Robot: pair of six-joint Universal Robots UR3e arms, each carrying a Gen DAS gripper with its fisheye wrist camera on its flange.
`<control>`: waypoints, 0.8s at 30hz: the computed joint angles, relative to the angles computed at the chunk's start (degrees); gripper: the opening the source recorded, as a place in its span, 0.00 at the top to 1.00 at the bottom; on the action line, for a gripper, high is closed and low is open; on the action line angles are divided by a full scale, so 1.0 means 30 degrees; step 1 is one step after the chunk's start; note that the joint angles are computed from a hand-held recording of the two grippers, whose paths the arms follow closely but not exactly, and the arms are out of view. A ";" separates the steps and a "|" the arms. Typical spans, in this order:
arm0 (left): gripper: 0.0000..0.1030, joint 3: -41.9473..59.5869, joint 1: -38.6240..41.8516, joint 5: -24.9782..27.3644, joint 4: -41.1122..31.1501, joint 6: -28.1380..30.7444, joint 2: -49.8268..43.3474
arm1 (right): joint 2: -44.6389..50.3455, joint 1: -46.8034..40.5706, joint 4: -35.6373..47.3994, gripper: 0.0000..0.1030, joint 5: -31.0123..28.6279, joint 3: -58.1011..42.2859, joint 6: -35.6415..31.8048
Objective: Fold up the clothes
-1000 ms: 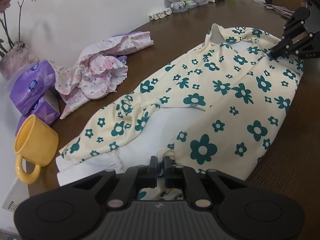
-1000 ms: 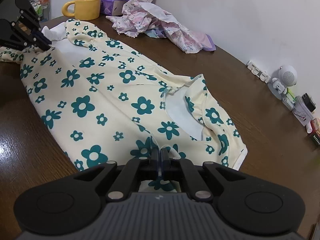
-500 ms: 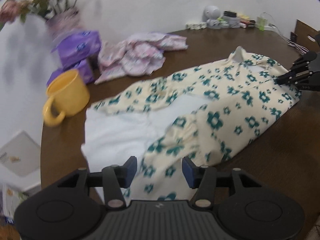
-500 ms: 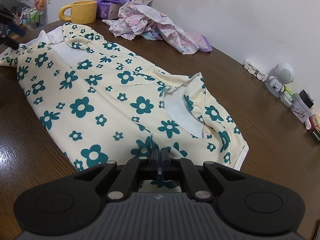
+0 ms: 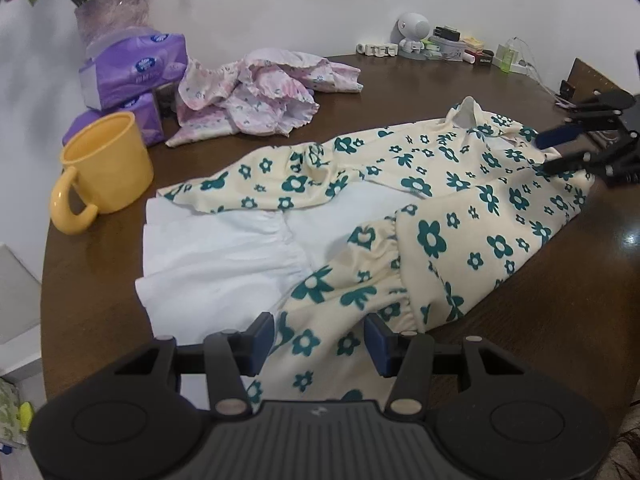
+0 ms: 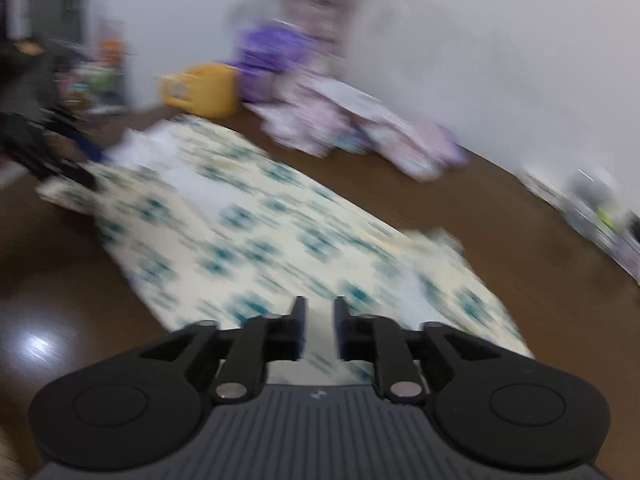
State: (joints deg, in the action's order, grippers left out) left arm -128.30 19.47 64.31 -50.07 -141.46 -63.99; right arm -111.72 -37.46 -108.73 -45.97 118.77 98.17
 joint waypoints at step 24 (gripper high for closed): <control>0.88 -0.0774 0.5003 -0.3284 -0.4901 0.0399 0.2595 | 1.3665 1.4270 -0.2324 0.58 -0.4403 -1.2120 1.0474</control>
